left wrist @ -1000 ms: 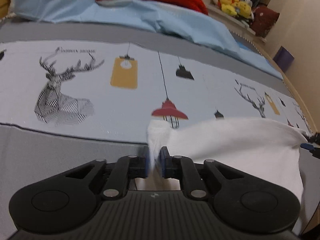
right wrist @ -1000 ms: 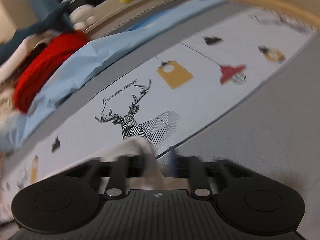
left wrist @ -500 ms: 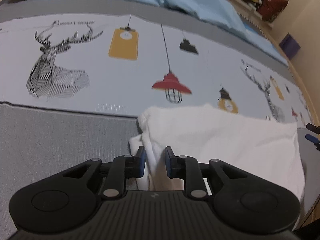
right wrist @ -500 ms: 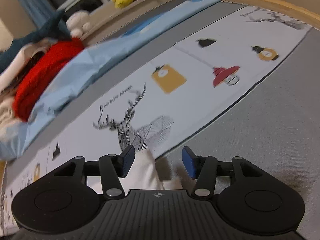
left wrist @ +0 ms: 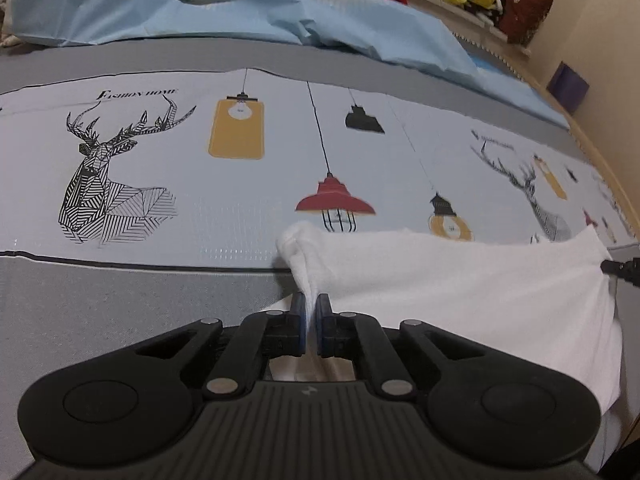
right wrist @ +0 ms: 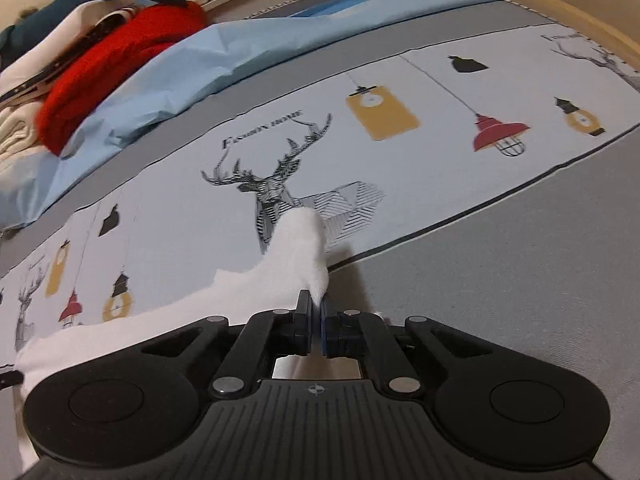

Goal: Fold small clothes
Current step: 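Grasp the folded shirt edge with both grippers and fold it over again, then lay the folded edge down and open both grippers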

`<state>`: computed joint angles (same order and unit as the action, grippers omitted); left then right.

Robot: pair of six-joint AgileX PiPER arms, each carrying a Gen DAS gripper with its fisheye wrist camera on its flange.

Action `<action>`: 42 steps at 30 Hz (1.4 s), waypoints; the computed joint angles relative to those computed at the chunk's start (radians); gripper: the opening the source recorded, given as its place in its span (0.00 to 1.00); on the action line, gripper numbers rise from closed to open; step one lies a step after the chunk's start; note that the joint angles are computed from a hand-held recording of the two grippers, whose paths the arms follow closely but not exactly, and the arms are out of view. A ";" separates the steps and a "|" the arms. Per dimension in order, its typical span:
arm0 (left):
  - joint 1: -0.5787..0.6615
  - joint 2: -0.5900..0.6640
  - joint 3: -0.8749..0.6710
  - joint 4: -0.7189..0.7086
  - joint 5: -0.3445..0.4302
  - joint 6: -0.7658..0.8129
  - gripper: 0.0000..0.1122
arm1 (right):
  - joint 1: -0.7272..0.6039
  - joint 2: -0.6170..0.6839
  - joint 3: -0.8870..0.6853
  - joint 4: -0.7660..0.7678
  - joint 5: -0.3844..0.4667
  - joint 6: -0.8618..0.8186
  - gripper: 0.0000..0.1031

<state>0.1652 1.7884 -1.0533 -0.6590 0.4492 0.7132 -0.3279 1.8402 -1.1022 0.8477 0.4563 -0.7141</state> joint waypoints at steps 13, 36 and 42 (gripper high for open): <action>0.053 -0.061 0.006 0.185 0.395 0.015 0.27 | -0.090 -0.071 0.022 -0.254 0.343 0.021 0.33; -0.013 -0.243 0.180 0.432 0.400 0.010 0.10 | -0.126 -0.238 0.177 -0.539 0.459 -0.011 0.13; 0.017 -0.283 0.199 0.281 0.389 0.149 0.10 | -0.200 -0.307 0.173 -0.359 0.480 -0.168 0.20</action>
<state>0.1822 1.5058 -0.8547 -0.3777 0.8387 0.8619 -0.5275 1.5334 -0.9295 0.4884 0.9363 -0.8820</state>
